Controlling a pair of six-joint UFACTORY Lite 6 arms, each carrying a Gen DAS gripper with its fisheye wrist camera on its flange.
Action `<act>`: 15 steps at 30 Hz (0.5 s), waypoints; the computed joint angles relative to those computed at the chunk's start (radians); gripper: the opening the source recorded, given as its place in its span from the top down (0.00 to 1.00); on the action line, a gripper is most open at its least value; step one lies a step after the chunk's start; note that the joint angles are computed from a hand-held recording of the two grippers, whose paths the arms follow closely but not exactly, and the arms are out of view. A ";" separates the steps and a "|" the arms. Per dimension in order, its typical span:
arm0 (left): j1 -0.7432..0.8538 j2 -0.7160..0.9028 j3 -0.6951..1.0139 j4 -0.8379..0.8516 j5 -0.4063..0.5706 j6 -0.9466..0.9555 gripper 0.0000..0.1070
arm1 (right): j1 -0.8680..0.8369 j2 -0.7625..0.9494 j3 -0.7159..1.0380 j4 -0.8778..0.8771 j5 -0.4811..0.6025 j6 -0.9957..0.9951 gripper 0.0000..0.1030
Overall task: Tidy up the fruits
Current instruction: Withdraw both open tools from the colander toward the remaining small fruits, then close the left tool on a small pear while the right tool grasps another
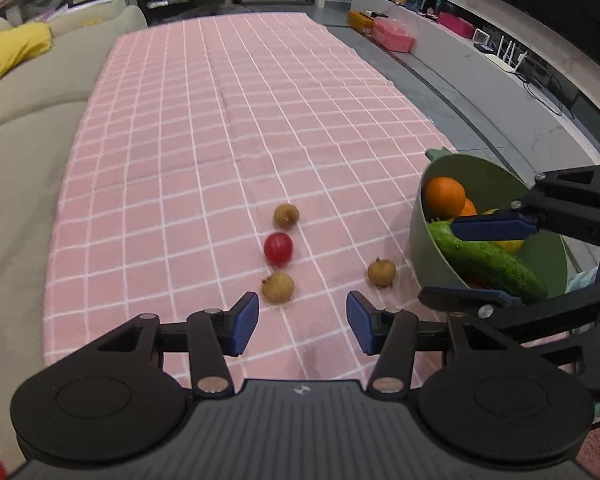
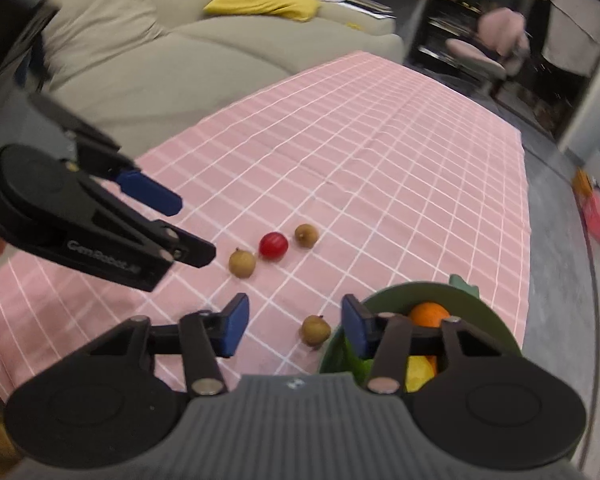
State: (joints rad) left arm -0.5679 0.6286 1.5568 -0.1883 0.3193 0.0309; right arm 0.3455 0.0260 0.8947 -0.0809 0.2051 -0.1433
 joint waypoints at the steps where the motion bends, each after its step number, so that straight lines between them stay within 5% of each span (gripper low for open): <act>1: 0.003 0.011 0.007 -0.032 0.004 0.021 0.44 | 0.005 0.008 0.000 -0.022 -0.002 0.003 0.58; 9: 0.020 0.102 0.073 -0.160 0.020 0.129 0.47 | 0.065 0.134 0.055 -0.501 0.025 0.313 0.68; 15: 0.057 0.188 0.128 -0.466 0.020 0.383 0.48 | 0.093 0.232 0.107 -0.752 0.047 0.416 0.71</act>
